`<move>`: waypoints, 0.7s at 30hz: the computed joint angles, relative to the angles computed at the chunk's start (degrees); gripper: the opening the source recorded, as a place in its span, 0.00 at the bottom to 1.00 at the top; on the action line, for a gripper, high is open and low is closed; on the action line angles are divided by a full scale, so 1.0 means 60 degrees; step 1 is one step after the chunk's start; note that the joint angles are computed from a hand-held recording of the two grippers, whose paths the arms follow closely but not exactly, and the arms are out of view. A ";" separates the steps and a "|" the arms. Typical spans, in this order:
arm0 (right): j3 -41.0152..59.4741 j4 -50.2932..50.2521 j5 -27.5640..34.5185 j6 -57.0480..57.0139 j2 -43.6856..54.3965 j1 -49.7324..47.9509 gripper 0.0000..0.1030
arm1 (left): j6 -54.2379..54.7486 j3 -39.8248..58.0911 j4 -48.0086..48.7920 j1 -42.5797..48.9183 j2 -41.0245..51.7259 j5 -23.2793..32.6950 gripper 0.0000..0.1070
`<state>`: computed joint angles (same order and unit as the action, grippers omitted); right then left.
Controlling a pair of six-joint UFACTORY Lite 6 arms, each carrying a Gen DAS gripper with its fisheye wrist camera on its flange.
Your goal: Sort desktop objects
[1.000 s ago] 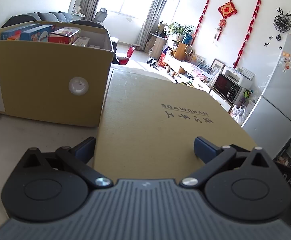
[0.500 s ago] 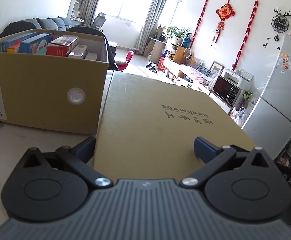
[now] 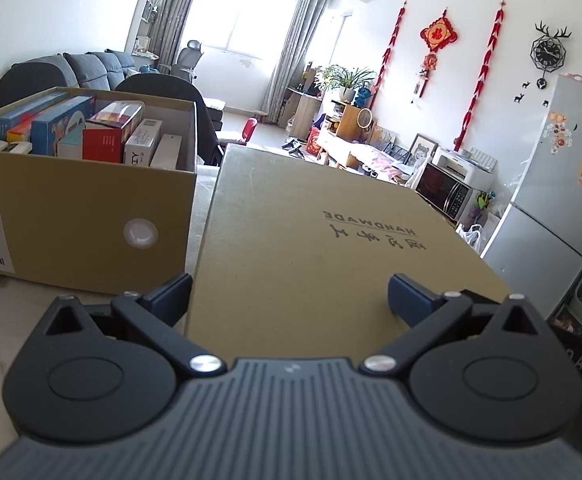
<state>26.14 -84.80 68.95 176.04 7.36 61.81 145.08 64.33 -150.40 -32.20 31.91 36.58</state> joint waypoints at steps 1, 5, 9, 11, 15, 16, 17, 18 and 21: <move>0.0027 0.0052 0.0055 -0.0119 -0.0067 0.0024 1.00 | -0.0009 -0.0012 0.0016 0.0012 -0.0062 0.0007 0.96; 0.0225 0.0264 0.0353 -0.0853 -0.0501 0.0117 1.00 | -0.0085 -0.0189 0.0130 0.0133 -0.0480 0.0116 0.96; 0.0519 0.0537 0.0859 -0.1636 -0.0866 0.0325 1.00 | -0.0203 -0.0422 0.0274 0.0282 -0.0894 0.0332 0.96; 0.0695 0.0668 0.1098 -0.1972 -0.0976 0.0459 1.00 | -0.0246 -0.0513 0.0304 0.0333 -0.1078 0.0389 0.96; 0.1007 0.0781 0.1453 -0.2548 -0.1222 0.0640 1.00 | -0.0247 -0.0571 0.0390 0.0487 -0.1383 0.0526 0.96; 0.1075 0.0772 0.1545 -0.2654 -0.1275 0.0670 1.00 | -0.0251 -0.0560 0.0414 0.0529 -0.1435 0.0565 0.96; 0.1161 0.0755 0.1635 -0.2746 -0.1291 0.0688 1.00 | -0.0271 -0.0549 0.0448 0.0573 -0.1471 0.0606 0.96; 0.1255 0.0733 0.1723 -0.2832 -0.1295 0.0702 1.00 | -0.0294 -0.0532 0.0481 0.0618 -0.1499 0.0647 0.96; 0.1502 0.0613 0.1843 -0.3097 -0.1298 0.0635 1.00 | -0.0455 -0.0371 0.0706 0.0826 -0.1451 0.0717 0.96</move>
